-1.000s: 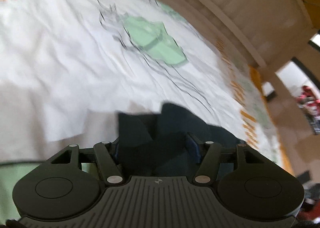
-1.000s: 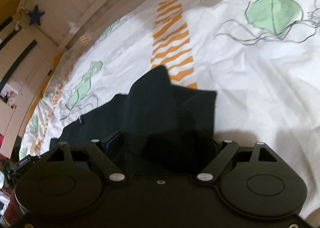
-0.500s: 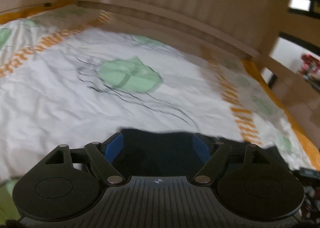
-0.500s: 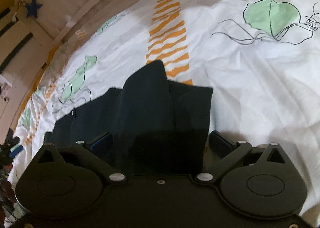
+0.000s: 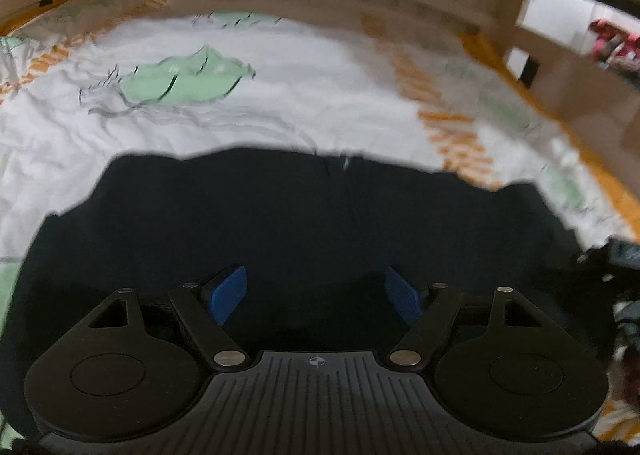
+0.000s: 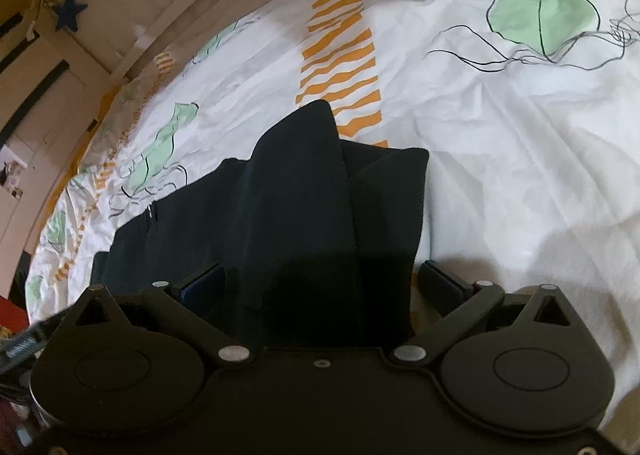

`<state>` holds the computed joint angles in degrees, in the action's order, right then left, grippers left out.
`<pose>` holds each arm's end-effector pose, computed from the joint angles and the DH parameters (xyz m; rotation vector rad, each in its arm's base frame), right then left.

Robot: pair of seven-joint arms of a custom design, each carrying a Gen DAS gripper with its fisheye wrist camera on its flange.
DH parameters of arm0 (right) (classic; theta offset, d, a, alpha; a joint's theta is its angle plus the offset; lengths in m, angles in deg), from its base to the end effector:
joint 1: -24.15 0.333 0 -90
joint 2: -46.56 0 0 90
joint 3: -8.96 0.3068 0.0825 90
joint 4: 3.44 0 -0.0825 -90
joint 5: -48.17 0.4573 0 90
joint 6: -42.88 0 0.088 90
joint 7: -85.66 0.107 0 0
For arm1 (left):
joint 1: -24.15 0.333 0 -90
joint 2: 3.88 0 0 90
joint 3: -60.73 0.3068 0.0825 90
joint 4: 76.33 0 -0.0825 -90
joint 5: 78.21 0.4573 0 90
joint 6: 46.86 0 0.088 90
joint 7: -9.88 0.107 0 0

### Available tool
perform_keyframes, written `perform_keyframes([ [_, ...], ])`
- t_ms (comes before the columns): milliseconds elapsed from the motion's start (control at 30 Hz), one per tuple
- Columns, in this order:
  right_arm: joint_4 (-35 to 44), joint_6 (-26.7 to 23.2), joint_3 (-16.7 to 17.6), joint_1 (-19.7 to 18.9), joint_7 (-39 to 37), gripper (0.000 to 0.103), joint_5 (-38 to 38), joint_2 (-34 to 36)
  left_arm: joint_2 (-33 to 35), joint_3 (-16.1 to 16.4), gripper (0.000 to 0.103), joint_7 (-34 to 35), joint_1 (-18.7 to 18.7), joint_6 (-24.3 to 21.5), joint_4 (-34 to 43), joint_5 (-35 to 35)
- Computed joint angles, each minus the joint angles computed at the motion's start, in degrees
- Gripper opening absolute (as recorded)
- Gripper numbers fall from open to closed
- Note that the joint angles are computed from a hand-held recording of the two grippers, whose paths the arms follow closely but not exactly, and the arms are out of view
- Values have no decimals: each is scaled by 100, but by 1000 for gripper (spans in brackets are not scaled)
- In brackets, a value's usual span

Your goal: Fold large clothes

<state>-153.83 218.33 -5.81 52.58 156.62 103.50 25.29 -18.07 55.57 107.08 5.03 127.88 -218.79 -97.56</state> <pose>0.4913 0.0565 0.3758 -1.2827 1.9115 -0.1701 0.5121 -0.2032 0.4189 -1.6125 2.0398 -1.0058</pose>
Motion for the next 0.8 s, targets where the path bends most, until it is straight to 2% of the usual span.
perform_keyframes([
  [100, -3, -6, 152, -138, 140, 103, -212, 40, 11, 93, 81, 35, -175, 600, -250, -71],
  [133, -4, -3, 166, -149, 169, 103, -256, 48, -6, 33, 82, -70, -137, 737, -325, 3],
  [167, -3, 1, 162, -143, 182, 103, -281, 55, 0, -117, 83, -213, 17, 813, -364, 165],
  [233, 1, 1, 190, -173, 261, 103, -369, 77, 19, -706, 84, -606, 623, 838, -376, 593],
  [267, 7, 3, 208, -190, 304, 103, -418, 93, 24, -871, 84, -761, 798, 887, -393, 726],
  [333, 1, 26, 223, -198, 372, 103, -495, 105, 45, -1120, 85, -1049, 1054, 971, -408, 908],
  [467, -3, 76, 76, -42, 328, 103, -458, 96, 47, -1355, 85, -1417, 1324, 1013, -415, 1229],
  [533, 14, 84, -118, 145, 158, 103, -279, 83, 38, -994, 85, -1409, 996, 925, -400, 1298],
  [600, 42, 31, -247, 244, -4, 103, -99, 64, 9, -268, 83, -1204, 301, 825, -393, 1233],
  [633, 54, 13, -304, 288, -110, 103, 24, 54, -21, -47, 82, -1141, 87, 818, -413, 1181],
  [700, 81, 9, -390, 373, -350, 103, 341, 42, -187, 138, 75, -1119, -79, 764, -524, 1098],
  [800, 107, -43, -287, 265, -572, 103, 584, 57, -446, 330, 69, -1072, -272, 770, -740, 996],
])
